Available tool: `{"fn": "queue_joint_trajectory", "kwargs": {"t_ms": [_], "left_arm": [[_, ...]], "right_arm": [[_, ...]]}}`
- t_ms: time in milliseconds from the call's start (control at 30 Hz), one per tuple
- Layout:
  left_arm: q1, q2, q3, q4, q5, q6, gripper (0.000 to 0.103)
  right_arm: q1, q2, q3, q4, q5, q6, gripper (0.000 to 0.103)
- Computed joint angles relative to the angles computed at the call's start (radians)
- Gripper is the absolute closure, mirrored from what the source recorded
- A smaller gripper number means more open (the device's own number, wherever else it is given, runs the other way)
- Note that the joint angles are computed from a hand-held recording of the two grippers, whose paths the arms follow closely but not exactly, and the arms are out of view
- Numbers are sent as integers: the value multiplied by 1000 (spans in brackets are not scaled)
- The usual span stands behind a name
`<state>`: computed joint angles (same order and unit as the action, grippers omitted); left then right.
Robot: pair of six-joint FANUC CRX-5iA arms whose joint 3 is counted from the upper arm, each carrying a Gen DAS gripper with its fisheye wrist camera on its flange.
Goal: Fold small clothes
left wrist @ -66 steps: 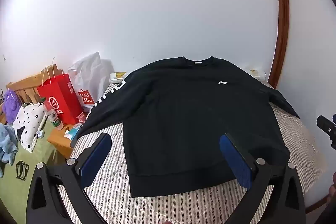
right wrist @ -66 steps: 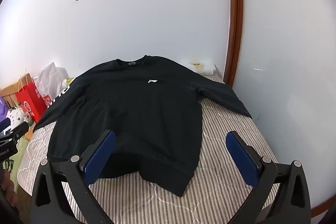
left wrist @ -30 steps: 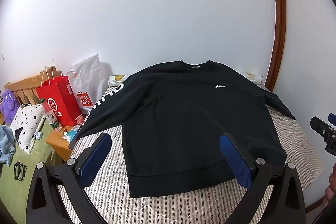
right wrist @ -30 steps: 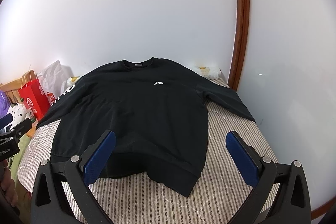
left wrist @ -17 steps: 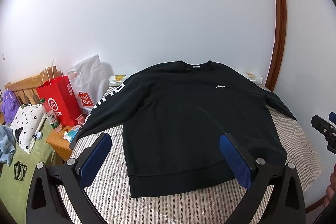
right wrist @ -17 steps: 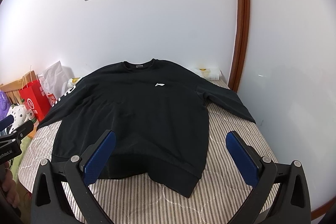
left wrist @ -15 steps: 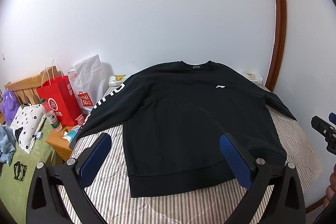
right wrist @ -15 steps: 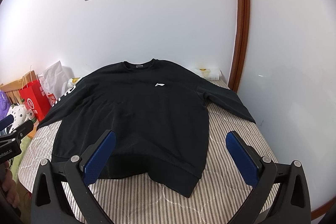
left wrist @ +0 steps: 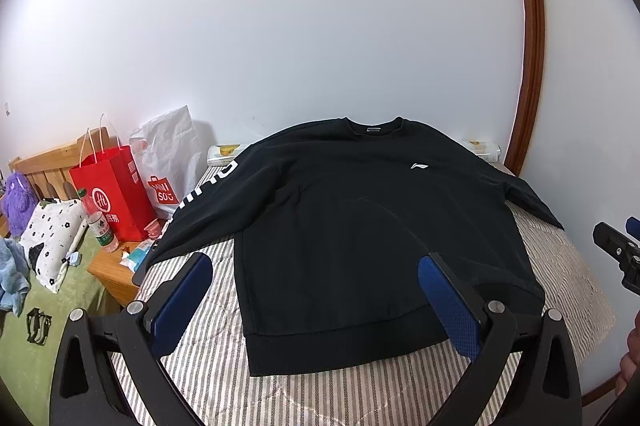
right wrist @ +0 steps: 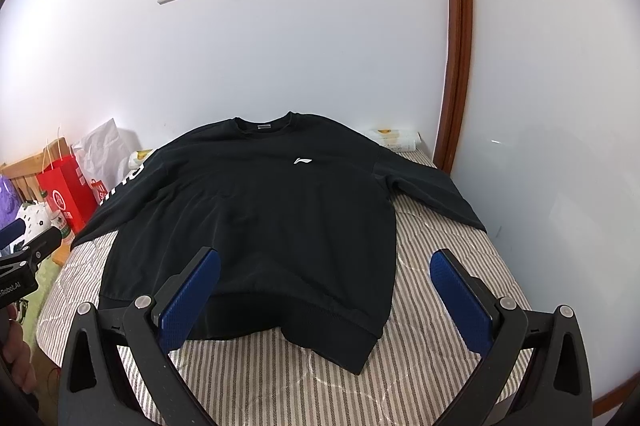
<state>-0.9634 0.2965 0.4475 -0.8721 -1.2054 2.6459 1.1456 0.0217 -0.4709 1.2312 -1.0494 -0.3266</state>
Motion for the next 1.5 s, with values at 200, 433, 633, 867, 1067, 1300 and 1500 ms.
{"fn": "queue_joint_trajectory", "kwargs": {"t_ms": [200, 433, 633, 867, 1067, 1300, 1500], "left_arm": [[-1, 1, 2, -1, 0, 1, 0], [-1, -2, -1, -2, 1, 2, 0], [-2, -1, 4, -3, -4, 1, 0], [2, -3, 5, 0, -1, -2, 0], [16, 0, 4, -4, 8, -12, 0], [86, 1, -45, 52, 74, -20, 0], [174, -1, -121, 121, 163, -4, 0]], "right_arm": [[-2, -4, -6, 3, 3, -4, 0], [-1, -8, -11, 8, 5, -8, 0], [3, -5, -5, 6, 0, -3, 0], [4, 6, 8, 6, 1, 4, 0], [-1, 19, 17, 13, 17, -4, 0], [-40, 79, 44, 22, 83, 16, 0], [-107, 137, 53, 73, 188, 16, 0]]}}
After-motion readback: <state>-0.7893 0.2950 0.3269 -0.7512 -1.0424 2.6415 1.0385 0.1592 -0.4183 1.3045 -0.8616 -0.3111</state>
